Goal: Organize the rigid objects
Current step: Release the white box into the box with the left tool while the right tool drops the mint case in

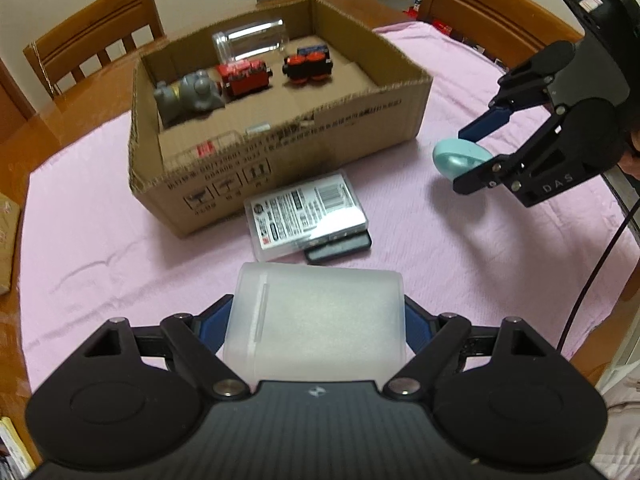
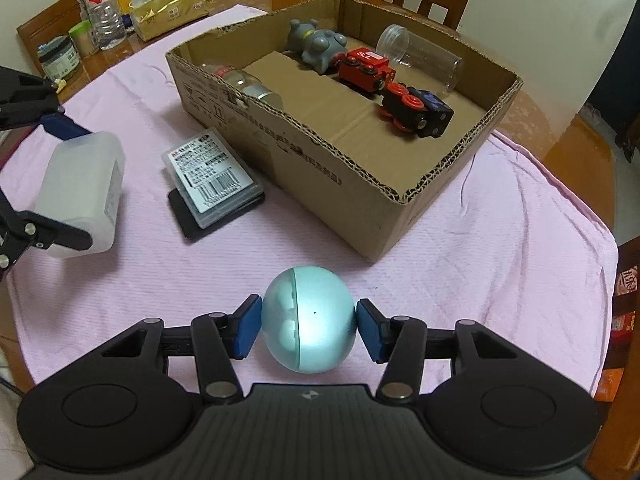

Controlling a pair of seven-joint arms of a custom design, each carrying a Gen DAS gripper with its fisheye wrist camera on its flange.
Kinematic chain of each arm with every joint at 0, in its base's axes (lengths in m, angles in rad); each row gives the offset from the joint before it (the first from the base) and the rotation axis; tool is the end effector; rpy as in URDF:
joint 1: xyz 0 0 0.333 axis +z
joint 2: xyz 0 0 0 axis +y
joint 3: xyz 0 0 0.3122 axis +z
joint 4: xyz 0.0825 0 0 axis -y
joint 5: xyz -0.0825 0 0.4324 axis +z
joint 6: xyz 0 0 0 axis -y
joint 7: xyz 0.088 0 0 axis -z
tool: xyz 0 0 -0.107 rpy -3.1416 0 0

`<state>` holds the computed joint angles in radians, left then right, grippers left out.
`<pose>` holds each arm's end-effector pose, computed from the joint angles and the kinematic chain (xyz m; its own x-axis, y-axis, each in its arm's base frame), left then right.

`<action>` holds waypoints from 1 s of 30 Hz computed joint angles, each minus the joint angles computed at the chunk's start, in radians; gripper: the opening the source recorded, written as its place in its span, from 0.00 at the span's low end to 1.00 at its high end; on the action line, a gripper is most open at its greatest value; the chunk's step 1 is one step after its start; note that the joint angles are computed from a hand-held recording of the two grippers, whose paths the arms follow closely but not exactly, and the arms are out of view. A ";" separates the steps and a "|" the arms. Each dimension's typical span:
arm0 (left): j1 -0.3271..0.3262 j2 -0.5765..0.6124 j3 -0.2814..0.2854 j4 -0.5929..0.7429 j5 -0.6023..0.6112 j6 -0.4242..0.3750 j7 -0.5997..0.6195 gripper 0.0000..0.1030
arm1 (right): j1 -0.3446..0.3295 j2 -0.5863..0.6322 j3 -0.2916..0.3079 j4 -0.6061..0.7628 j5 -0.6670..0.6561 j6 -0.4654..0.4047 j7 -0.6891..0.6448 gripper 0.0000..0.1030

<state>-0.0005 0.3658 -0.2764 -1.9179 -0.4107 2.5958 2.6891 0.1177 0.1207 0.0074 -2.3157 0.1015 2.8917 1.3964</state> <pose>0.6641 -0.1708 0.3067 -0.8586 -0.5114 -0.0351 -0.4421 0.7733 -0.4544 0.5846 0.0675 0.2996 0.2029 -0.9791 0.0102 -0.8778 -0.1865 -0.4413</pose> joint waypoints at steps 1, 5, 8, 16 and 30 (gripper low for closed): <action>0.005 -0.005 -0.004 0.001 -0.008 -0.004 0.008 0.81 | 0.001 -0.008 0.001 -0.001 -0.002 -0.005 0.000 0.55; 0.015 -0.019 -0.008 0.011 -0.036 -0.023 0.030 0.81 | 0.000 -0.048 0.005 -0.004 0.022 -0.024 -0.025 0.55; 0.014 -0.030 -0.003 0.019 -0.047 -0.032 0.039 0.81 | 0.006 -0.075 -0.001 0.002 -0.004 -0.027 -0.018 0.55; 0.022 -0.035 -0.007 0.056 -0.118 -0.019 0.085 0.81 | 0.010 -0.041 -0.015 0.104 -0.050 0.013 -0.012 0.55; 0.026 0.062 -0.039 0.190 -0.146 0.058 0.076 0.81 | 0.021 0.230 -0.061 0.388 -0.161 -0.072 0.120 0.55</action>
